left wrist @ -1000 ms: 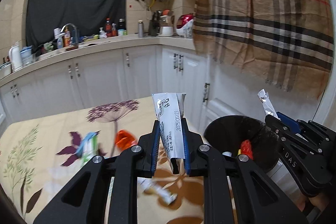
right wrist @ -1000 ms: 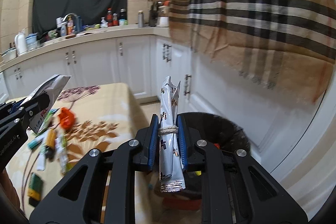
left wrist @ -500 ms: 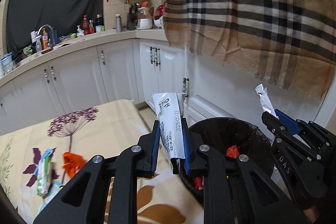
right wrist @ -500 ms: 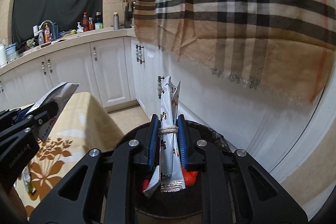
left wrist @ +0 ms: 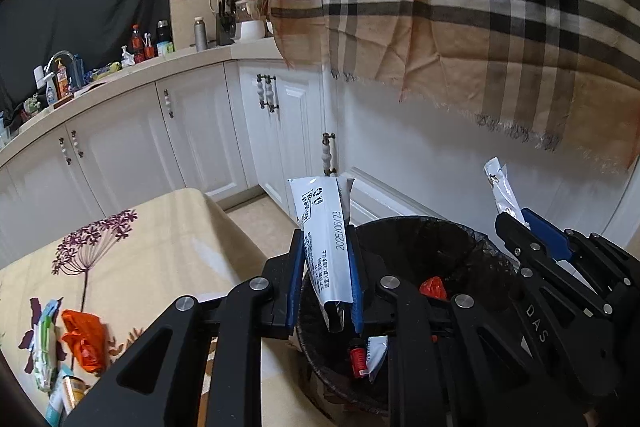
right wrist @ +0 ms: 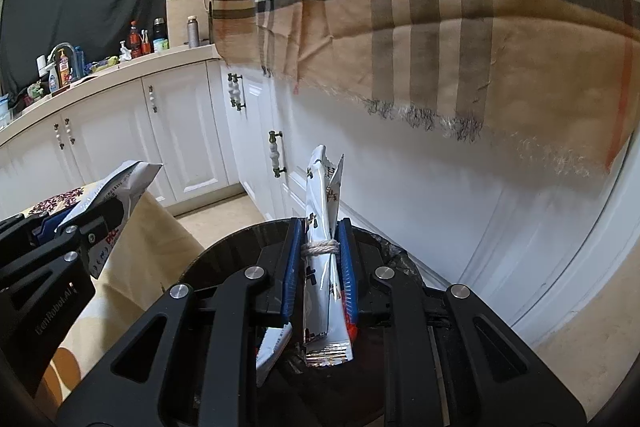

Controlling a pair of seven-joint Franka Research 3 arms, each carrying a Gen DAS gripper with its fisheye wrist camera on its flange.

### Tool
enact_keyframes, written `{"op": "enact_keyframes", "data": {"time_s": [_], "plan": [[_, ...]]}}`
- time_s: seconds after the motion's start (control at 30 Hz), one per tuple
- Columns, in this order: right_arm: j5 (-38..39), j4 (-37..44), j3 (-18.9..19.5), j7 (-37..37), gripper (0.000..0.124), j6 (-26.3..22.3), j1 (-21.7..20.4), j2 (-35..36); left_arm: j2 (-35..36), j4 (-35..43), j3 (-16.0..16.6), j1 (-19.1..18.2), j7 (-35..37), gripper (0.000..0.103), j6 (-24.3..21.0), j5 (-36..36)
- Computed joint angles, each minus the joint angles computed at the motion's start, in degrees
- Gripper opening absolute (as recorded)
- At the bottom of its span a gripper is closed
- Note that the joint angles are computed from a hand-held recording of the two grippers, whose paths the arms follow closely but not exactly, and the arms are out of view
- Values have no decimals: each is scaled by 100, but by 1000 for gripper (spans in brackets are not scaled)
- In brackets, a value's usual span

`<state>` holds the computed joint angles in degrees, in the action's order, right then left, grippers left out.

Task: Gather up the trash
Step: 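Carry the silver packet and white tube over the black bin with both tools, then open both tools to drop the packet and tube into the bin, then move both tools back over the table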

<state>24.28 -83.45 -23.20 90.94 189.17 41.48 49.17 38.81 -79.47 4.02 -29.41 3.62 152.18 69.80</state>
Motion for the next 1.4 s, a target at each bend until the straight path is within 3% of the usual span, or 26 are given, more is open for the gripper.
{"op": "enact_keyframes", "data": {"time_s": [0.07,0.17,0.43,0.67,0.83,1.03,1.4], "plan": [[59,104,-172,85,24,-54,90,116,125,171,-95,89,250,22,-8,-232],[9,226,-311,211,36,-184,139,229,265,343,-132,131,533,33,-53,-566],[-171,2,-369,434,36,-159,214,114,59,23,39,39,422,49,17,-716],[-236,-484,-171,204,36,-45,301,-285,-584,-851,-26,84,-63,52,-31,-381],[-220,-934,285,-137,36,88,233,-728,-1339,-1807,-179,199,-710,52,-180,167],[-122,-1495,875,-629,36,336,166,-1237,-2382,-3132,-441,361,-1493,52,-705,794],[-137,-2303,2228,-1471,36,635,-217,-1909,-3984,-5243,-1172,1065,-2243,52,-1474,553]]}}
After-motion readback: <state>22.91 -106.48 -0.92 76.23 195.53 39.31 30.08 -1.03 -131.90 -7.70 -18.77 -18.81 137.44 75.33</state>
